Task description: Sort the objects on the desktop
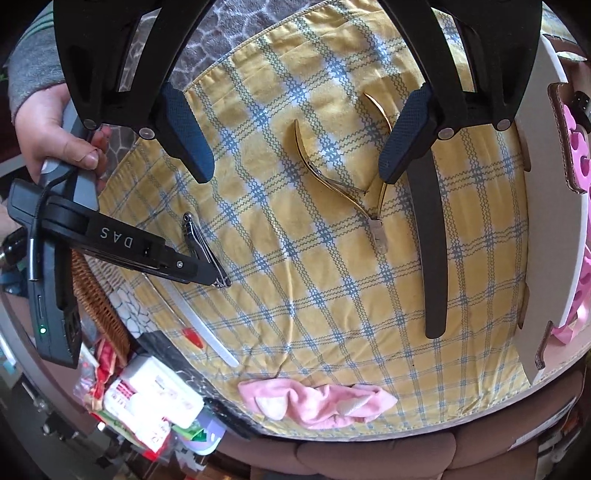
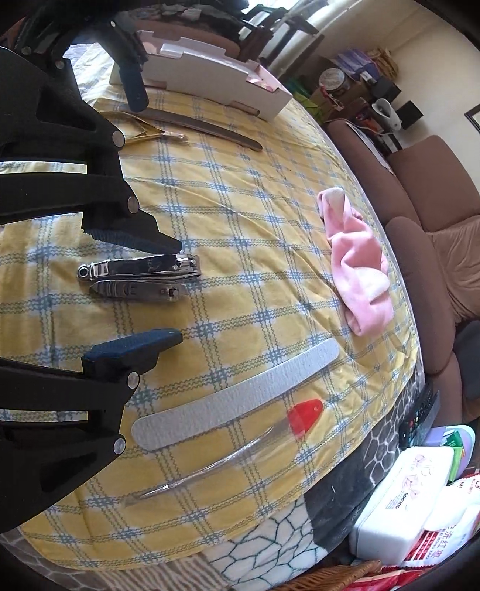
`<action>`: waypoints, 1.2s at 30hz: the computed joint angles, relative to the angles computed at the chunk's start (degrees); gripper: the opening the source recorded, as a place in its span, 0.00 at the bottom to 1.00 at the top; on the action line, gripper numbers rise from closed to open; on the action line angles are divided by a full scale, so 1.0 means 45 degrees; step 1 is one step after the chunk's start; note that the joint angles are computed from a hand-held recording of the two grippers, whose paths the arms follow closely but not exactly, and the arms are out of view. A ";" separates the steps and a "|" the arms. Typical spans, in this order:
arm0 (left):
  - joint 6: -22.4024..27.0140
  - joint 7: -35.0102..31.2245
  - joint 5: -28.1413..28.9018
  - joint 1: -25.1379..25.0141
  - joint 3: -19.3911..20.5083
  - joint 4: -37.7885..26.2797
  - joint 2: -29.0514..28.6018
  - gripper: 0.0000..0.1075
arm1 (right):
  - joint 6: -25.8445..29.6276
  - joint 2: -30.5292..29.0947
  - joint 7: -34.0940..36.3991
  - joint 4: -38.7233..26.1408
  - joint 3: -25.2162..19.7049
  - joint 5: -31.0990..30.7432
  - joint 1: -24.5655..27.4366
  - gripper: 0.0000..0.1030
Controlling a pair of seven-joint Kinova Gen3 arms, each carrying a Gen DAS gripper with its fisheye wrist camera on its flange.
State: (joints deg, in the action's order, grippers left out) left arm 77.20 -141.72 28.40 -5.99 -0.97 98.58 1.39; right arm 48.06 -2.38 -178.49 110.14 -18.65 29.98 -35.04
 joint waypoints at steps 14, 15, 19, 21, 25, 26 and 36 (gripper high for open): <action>-0.0021 0.0473 -0.0066 0.0365 0.0294 0.0042 0.0080 0.84 | 0.0133 -0.1093 -0.0159 0.0564 -0.0114 -0.0279 0.0076 0.21; -0.0016 0.0549 -0.0049 0.0449 0.0345 0.0073 0.0079 0.84 | -0.0009 -0.1363 -0.0382 0.0730 -0.0274 -0.0288 0.0248 0.21; -0.0132 0.0784 0.0060 0.0833 0.0558 0.0327 -0.0059 0.90 | -0.0190 -0.1934 -0.0376 0.0865 -0.0750 -0.0651 0.0836 0.21; -0.0457 0.0617 0.0134 0.1092 0.0682 0.0503 -0.0249 0.91 | -0.0540 -0.2182 -0.0373 0.0979 -0.0930 -0.0818 0.1137 0.21; -0.1903 0.0593 -0.0279 0.1908 0.1092 0.0796 -0.0681 0.90 | -0.0485 -0.2176 -0.0327 0.0721 -0.1616 -0.0732 0.1572 0.21; -0.2091 0.0373 -0.0191 0.2050 0.1099 0.0810 -0.0673 0.90 | -0.0504 -0.2152 -0.0295 0.0689 -0.1691 -0.0733 0.1591 0.21; -0.1304 -0.1395 0.0557 0.2328 0.1141 0.0286 0.0488 0.08 | -0.2426 -0.2586 -0.0625 0.1553 -0.1825 -0.0689 0.2196 0.20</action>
